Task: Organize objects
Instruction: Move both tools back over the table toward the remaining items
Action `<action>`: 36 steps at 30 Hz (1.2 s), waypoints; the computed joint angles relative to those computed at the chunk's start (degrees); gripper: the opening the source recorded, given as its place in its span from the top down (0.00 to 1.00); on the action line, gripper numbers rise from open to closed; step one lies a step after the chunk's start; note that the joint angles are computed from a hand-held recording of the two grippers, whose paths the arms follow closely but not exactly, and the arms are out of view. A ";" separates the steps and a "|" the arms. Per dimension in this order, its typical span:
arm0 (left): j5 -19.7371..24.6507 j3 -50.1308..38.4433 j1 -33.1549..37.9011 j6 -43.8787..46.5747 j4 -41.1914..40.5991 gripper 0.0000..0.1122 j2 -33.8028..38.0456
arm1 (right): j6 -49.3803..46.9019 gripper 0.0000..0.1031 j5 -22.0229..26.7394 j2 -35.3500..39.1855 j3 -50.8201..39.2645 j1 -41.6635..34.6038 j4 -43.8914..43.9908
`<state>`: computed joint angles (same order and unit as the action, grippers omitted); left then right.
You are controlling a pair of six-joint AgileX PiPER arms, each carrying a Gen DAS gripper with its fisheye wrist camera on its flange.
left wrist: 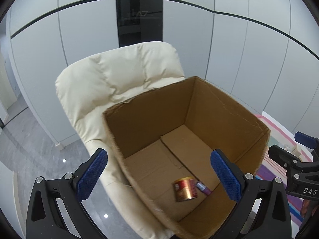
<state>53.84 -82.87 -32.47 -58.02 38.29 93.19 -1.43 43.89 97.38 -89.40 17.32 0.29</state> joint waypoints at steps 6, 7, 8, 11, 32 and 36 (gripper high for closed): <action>0.05 -5.15 -2.12 1.70 -1.27 0.08 4.05 | -1.97 0.00 -0.02 -1.81 2.09 -4.28 1.51; 0.22 -6.28 -2.52 2.04 -1.52 0.08 4.92 | -2.75 0.00 -0.10 -2.24 2.60 -5.23 2.05; 0.39 -7.29 -2.90 2.31 -1.67 0.08 5.67 | -3.11 0.00 -0.15 -2.47 2.89 -5.82 2.18; 1.06 -10.04 -3.93 2.74 -2.16 0.08 7.70 | -4.58 0.00 -0.17 -3.32 4.03 -8.47 3.13; 7.82 -37.92 -11.14 11.55 -8.67 0.08 26.35 | -16.81 0.00 -0.23 -7.80 10.18 -26.61 11.24; 11.08 -46.58 -13.09 13.57 -9.42 0.08 31.26 | -19.72 0.00 0.52 -8.10 10.67 -30.96 13.28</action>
